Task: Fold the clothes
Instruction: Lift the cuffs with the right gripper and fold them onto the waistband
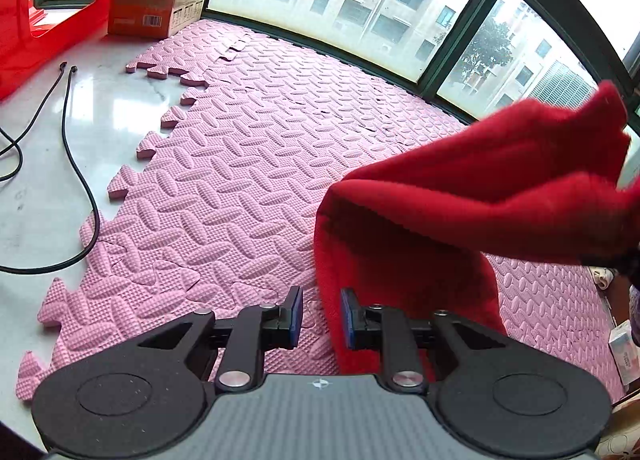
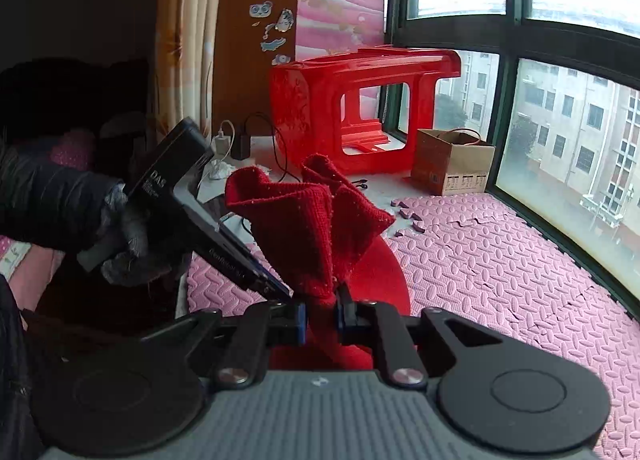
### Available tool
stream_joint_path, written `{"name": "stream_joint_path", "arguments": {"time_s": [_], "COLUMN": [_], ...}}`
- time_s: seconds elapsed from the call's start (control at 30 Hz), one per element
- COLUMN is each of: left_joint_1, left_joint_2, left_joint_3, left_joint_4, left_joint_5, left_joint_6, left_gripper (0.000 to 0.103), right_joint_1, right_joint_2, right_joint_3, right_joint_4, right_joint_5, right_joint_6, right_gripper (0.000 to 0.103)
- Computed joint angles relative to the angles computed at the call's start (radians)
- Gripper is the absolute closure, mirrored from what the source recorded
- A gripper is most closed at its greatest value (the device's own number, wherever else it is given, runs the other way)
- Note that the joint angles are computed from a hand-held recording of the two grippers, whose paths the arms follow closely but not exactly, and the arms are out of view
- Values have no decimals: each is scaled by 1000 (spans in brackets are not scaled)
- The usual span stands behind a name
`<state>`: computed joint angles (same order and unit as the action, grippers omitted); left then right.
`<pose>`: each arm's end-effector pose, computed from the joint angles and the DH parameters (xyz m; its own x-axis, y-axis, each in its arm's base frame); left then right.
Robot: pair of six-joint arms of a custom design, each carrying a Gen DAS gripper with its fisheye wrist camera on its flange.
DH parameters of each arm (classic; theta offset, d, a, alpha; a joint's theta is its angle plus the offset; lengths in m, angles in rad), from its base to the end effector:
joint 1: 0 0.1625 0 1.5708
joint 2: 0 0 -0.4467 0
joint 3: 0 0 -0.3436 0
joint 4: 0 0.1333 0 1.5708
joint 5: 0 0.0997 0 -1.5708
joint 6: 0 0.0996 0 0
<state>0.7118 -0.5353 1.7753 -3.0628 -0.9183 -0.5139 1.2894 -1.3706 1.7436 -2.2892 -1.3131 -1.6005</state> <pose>-0.3369 -0.5465 0.0136 -0.9123 0.1269 -0.3895 0.3271 0.7980 -0.5062 0.0038 -0.5582 0.4182 -0.2329 -0.9090 0.3455 -0.9602 0.1587 -0.2296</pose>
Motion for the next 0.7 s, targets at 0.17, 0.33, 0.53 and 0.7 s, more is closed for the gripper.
{"name": "stream_joint_path", "arguments": {"time_s": [0.17, 0.33, 0.53, 0.7], "left_joint_1": [-19, -39, -68, -91], "left_joint_2": [-28, -44, -55, -52], "left_joint_3": [55, 88, 101, 87], "left_joint_4": [-26, -60, -105, -138], "left_joint_5": [14, 27, 11, -19], "left_joint_6": [-38, -47, -9, 55], "left_gripper": [80, 80, 80, 77], "right_joint_1": [-35, -55, -66, -71], "right_joint_2": [-60, -81, -121, -162], "right_joint_3": [115, 181, 212, 175], "right_joint_4": [-47, -102, -87, 37], "right_joint_5": [-30, -75, -132, -180], "right_joint_6": [-162, -212, -259, -218], "right_gripper": [90, 85, 67, 68]}}
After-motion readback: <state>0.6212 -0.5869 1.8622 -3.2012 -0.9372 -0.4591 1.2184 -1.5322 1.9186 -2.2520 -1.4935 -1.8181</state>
